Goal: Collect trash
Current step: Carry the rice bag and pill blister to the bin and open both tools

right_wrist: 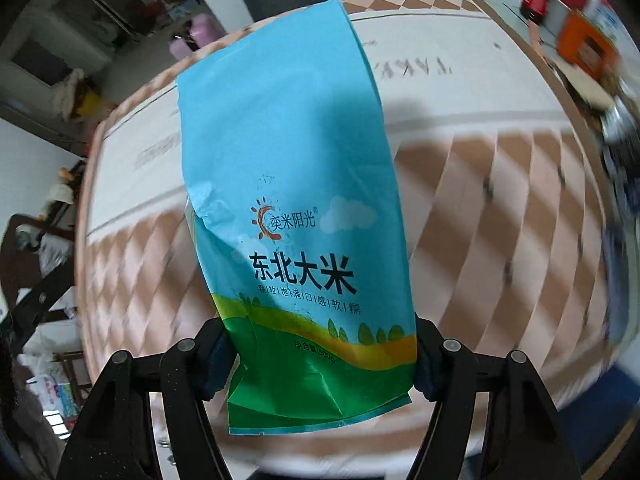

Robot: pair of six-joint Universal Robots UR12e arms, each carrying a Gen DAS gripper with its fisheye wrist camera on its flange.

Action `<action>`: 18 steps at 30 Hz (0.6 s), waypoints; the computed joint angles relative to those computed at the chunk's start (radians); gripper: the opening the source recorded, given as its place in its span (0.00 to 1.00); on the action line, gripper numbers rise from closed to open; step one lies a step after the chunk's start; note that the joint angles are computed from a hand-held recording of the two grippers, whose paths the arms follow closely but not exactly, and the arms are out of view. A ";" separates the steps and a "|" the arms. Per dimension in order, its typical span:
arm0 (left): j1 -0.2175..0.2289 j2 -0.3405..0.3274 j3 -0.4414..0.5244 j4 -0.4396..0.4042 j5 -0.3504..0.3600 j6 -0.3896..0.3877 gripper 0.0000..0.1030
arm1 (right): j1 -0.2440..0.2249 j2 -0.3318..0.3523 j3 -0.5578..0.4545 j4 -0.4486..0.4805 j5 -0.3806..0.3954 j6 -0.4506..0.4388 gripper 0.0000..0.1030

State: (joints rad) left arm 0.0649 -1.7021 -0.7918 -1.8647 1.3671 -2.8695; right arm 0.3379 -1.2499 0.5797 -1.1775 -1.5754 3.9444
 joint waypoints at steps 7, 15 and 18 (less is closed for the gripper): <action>0.216 0.179 -0.146 -0.189 -0.157 0.280 0.61 | 0.232 -0.111 0.136 -0.072 -0.055 0.286 0.70; 0.405 0.303 -0.354 -0.412 -0.017 0.476 0.61 | 0.432 -0.204 0.381 -0.125 0.116 0.526 0.70; 0.424 0.340 -0.473 -0.399 0.044 0.464 0.61 | 0.456 -0.235 0.501 -0.174 0.189 0.545 0.70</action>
State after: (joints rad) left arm 0.4887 -1.3616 -1.2645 -2.2641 1.4108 -2.4053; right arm 0.7935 -1.4850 1.0806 -1.3517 -1.3860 4.4895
